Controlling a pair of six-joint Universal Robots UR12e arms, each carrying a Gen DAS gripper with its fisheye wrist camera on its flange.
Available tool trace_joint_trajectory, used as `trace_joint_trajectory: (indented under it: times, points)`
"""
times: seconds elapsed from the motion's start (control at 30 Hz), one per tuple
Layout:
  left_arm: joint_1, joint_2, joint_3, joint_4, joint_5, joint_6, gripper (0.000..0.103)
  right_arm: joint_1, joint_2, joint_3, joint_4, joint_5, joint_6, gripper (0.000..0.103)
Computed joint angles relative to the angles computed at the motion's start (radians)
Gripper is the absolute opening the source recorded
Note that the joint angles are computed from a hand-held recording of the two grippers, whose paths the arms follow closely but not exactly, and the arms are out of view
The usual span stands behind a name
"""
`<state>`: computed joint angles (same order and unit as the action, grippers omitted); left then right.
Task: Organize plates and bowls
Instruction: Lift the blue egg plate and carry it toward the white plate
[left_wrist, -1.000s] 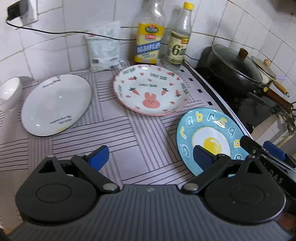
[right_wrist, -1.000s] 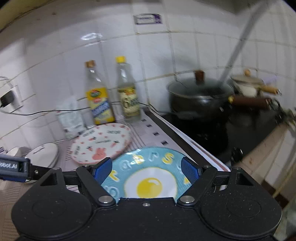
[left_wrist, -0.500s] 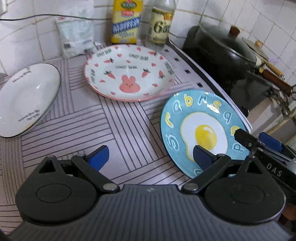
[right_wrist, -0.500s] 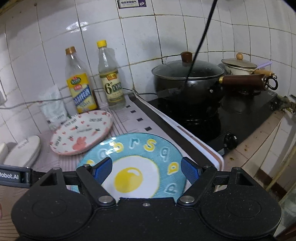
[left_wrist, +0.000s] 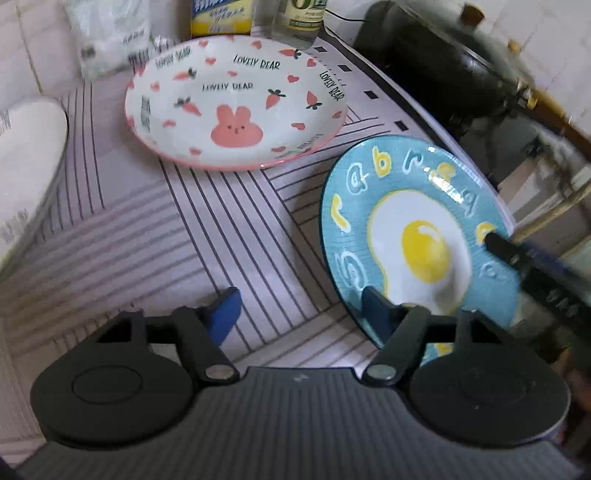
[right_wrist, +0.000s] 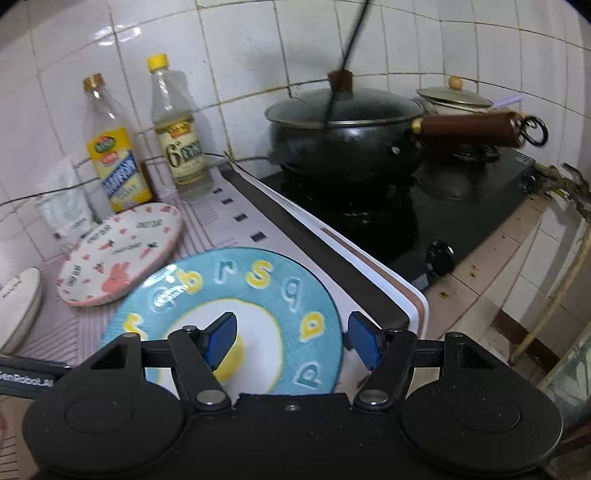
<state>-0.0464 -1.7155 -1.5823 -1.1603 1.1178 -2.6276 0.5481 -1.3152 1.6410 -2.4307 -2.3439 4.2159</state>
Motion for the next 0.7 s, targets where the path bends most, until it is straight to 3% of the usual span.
trace_joint_trajectory:
  times: [0.1, 0.2, 0.27, 0.33, 0.4, 0.6, 0.7]
  points:
    - [0.003, -0.003, 0.002, -0.009, -0.021, 0.021, 0.061, -0.003, -0.005, 0.011, 0.009, 0.012, 0.030, 0.065]
    - [0.001, 0.000, 0.000, -0.011, -0.042, 0.042, 0.043, -0.008, -0.011, 0.023, -0.009, 0.040, 0.022, 0.053]
    - [-0.002, 0.002, -0.006, -0.005, -0.050, 0.053, 0.031, -0.012, -0.018, 0.034, -0.018, 0.060, 0.066, 0.047]
    - [-0.006, 0.002, -0.009, -0.003, -0.059, 0.057, 0.025, -0.014, -0.020, 0.031, 0.008, 0.065, 0.103, 0.032]
    - [-0.007, -0.003, -0.006, -0.013, -0.075, 0.044, 0.019, -0.018, -0.020, 0.018, 0.073, 0.077, 0.111, 0.023]
    - [0.001, 0.000, -0.034, 0.033, -0.121, -0.014, 0.017, -0.025, -0.037, 0.071, -0.043, 0.115, 0.123, 0.023]
    - [0.003, 0.008, -0.056, 0.074, -0.131, -0.035, 0.018, -0.043, -0.050, 0.123, -0.185, 0.198, 0.152, 0.030]
